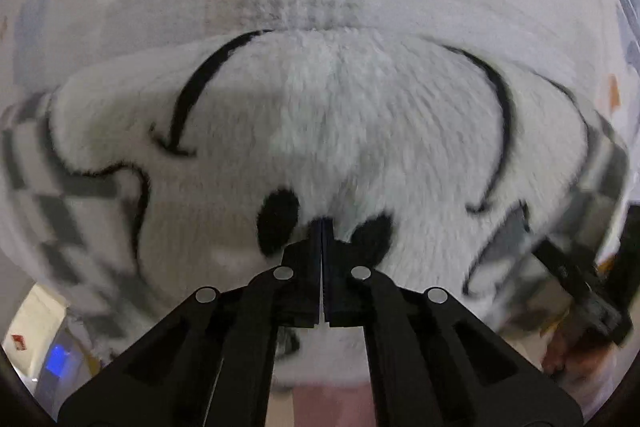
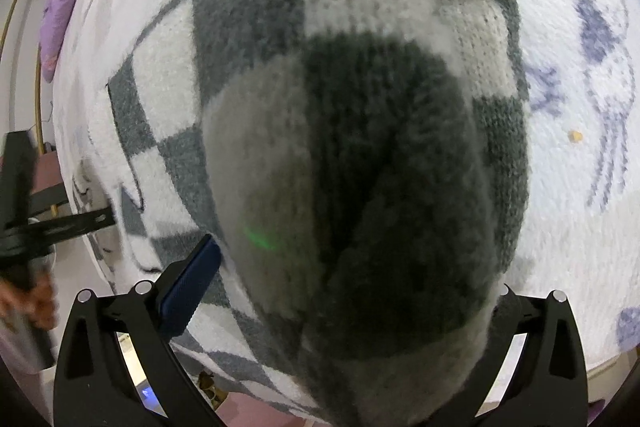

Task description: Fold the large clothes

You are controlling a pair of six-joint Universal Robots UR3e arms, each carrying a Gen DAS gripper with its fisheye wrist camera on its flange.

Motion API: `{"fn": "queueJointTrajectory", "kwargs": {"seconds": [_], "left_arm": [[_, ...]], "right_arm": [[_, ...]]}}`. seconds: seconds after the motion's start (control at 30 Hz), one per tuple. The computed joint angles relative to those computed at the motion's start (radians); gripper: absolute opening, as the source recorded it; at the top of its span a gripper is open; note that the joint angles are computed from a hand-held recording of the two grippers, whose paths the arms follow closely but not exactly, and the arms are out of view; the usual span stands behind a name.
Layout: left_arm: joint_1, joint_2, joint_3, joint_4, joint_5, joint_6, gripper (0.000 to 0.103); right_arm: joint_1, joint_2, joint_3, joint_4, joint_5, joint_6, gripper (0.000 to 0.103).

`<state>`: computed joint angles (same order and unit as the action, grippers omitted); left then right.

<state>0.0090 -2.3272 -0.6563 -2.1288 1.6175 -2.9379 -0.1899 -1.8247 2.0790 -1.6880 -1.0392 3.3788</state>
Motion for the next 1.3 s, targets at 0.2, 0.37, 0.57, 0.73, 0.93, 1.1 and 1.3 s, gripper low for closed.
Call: {"fn": "queueJointTrajectory", "kwargs": {"seconds": [0.2, 0.37, 0.57, 0.73, 0.93, 1.1, 1.3], "left_arm": [[0.049, 0.162, -0.074, -0.134, 0.016, 0.051, 0.0], [0.024, 0.373, -0.541, 0.166, 0.039, 0.072, 0.001], [0.089, 0.488, -0.581, 0.115, 0.046, 0.132, 0.0], [0.161, 0.729, -0.955, 0.359, 0.048, 0.266, 0.002], [0.359, 0.952, -1.081, 0.204, 0.037, 0.281, 0.001], [0.481, 1.184, -1.38, 0.352, 0.074, 0.392, 0.001], [0.564, 1.161, -1.118, 0.154, -0.013, 0.507, 0.001]], "right_arm": [[0.022, -0.001, 0.019, -0.044, 0.004, 0.013, 0.096], [0.059, 0.081, -0.019, -0.093, 0.011, 0.033, 0.097], [0.082, 0.064, 0.016, -0.163, 0.008, 0.051, 0.096], [0.135, 0.036, 0.044, -0.23, 0.001, 0.115, 0.097], [0.198, -0.006, 0.088, -0.34, -0.056, 0.219, 0.096], [0.192, -0.038, 0.119, -0.349, -0.038, 0.196, 0.096], [0.191, -0.023, 0.095, -0.318, -0.051, 0.182, 0.096]]}}
